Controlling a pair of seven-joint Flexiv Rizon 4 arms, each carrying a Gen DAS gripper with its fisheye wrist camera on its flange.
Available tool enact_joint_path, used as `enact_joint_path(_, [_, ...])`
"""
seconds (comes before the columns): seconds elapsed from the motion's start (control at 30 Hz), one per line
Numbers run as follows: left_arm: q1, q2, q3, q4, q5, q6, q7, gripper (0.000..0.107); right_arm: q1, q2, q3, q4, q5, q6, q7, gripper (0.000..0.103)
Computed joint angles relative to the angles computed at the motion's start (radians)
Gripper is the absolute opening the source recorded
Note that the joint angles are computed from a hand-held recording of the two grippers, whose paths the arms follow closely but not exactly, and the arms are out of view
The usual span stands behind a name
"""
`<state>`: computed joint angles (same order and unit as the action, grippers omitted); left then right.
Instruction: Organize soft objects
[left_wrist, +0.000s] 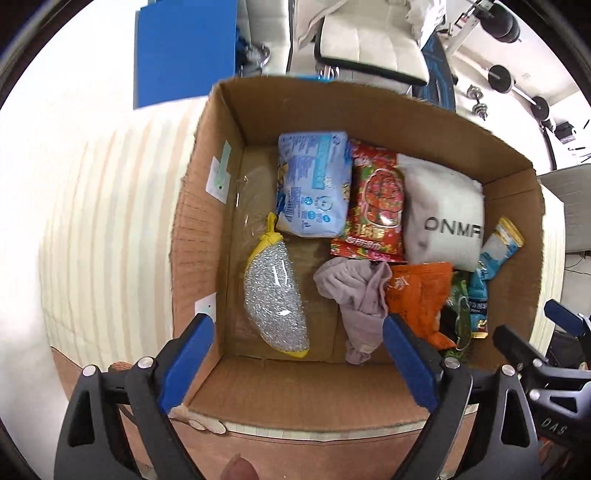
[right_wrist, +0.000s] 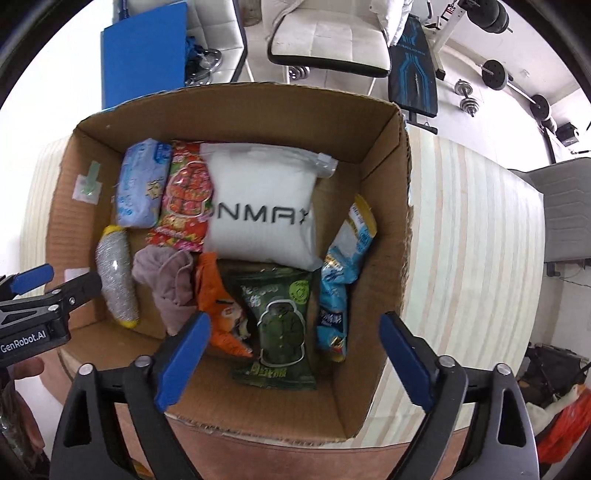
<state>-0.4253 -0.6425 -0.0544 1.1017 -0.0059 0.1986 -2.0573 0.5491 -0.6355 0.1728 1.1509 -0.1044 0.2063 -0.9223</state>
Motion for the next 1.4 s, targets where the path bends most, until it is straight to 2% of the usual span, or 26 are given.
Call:
enact_joint_path(0.3, [-0.054,0.075,0.012,0.023,0.079,0.046,-0.057,0.094,-0.008,0.134,0.017,0.175,0.004,0.137,0.076,0.099])
enact_joint_path(0.67, [-0.104,0.141,0.012,0.014,0.163,0.064,-0.121,0.094,-0.031,0.250,0.029,0.293,-0.020,0.190,0.127,0.099])
enact_joint_path(0.77, [-0.124,0.193,0.009,0.031,0.198,0.092,-0.142,0.094,-0.026,0.325,0.035,0.347,-0.055,0.220,0.157,0.099])
enact_joint_path(0.87, [-0.153,0.245,0.002,0.027,0.248,0.082,-0.164,0.094,-0.018,0.412,0.047,0.398,-0.101,0.238,0.192,0.099])
enact_joint_path(1.0, [-0.174,0.314,-0.022,0.038,0.281,0.083,-0.190,0.094,-0.012,0.527,0.072,0.453,-0.162,0.239,0.244,0.099])
enact_joint_path(1.17, [-0.200,0.375,-0.049,0.018,0.345,0.034,-0.212,0.094,-0.002,0.641,0.112,0.479,-0.244,0.200,0.308,0.099])
enact_joint_path(1.4, [-0.214,0.462,-0.092,0.047,0.388,0.009,-0.265,0.094,0.013,0.739,0.169,0.471,-0.309,0.137,0.354,0.099])
